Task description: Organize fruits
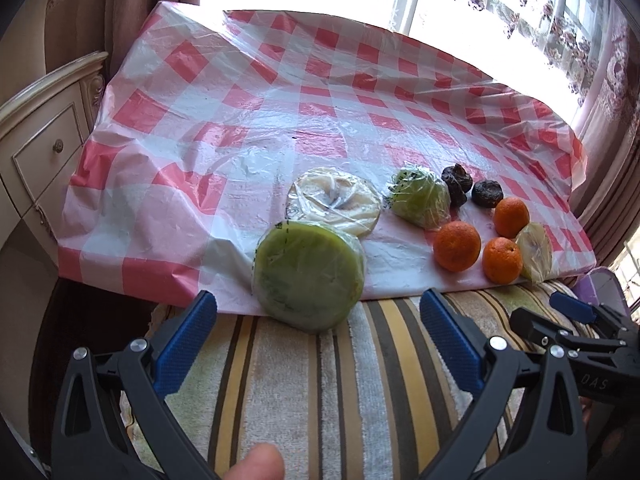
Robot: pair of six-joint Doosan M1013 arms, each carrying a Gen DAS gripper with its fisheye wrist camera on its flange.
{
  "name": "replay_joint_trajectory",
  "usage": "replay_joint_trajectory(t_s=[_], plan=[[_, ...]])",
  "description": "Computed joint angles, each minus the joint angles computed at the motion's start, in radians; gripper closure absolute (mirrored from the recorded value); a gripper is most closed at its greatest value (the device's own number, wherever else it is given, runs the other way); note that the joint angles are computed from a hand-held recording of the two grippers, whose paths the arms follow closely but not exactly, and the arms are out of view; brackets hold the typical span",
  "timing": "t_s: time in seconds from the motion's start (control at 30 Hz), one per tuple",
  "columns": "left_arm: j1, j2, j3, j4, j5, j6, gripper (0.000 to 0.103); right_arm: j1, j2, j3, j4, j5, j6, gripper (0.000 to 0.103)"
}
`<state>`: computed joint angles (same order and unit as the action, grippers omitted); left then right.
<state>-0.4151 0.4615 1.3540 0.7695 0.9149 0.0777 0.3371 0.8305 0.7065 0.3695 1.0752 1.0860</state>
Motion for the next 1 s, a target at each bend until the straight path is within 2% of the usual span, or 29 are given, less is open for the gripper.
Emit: replay_joint_trajectory(t_s=[0.07, 0.17, 0.23, 0.37, 0.47, 0.57, 0.6, 0.73, 0.8, 0.9, 1.0], plan=[[0.005, -0.011, 0.019, 0.008, -0.035, -0.027, 0.001, -0.001, 0.005, -0.012, 0.011, 0.017, 0.001, 0.015], [0.009, -0.012, 0.018, 0.004, -0.042, -0.023, 0.002, -0.005, 0.021, -0.044, 0.025, 0.063, -0.014, 0.015], [0.013, -0.009, 0.014, -0.011, -0.044, -0.009, 0.008, -0.01, 0.035, -0.075, 0.038, 0.105, -0.028, 0.015], [0.028, -0.018, 0.028, -0.04, -0.09, -0.012, 0.01, -0.038, 0.045, -0.094, 0.146, 0.14, -0.009, 0.016], [0.039, -0.023, 0.036, -0.051, -0.117, -0.013, 0.013, -0.049, 0.053, -0.114, 0.168, 0.145, 0.036, 0.016], [0.05, -0.023, 0.04, -0.084, -0.148, 0.016, 0.024, -0.051, 0.059, -0.131, 0.143, 0.129, 0.068, 0.016], [0.052, -0.022, 0.04, -0.095, -0.156, 0.027, 0.031, -0.05, 0.059, -0.132, 0.13, 0.114, 0.069, 0.016], [0.05, -0.02, 0.038, -0.087, -0.15, 0.031, 0.04, -0.043, 0.073, -0.161, 0.055, 0.066, 0.083, 0.016], [0.046, -0.018, 0.035, -0.075, -0.142, 0.026, 0.041, -0.038, 0.089, -0.189, 0.024, 0.063, 0.091, 0.016], [0.039, -0.016, 0.032, -0.054, -0.132, 0.027, 0.041, -0.029, 0.127, -0.259, -0.011, 0.12, 0.091, 0.016], [0.032, -0.016, 0.03, -0.026, -0.123, 0.017, 0.041, -0.014, 0.134, -0.272, -0.064, 0.132, 0.058, 0.016]])
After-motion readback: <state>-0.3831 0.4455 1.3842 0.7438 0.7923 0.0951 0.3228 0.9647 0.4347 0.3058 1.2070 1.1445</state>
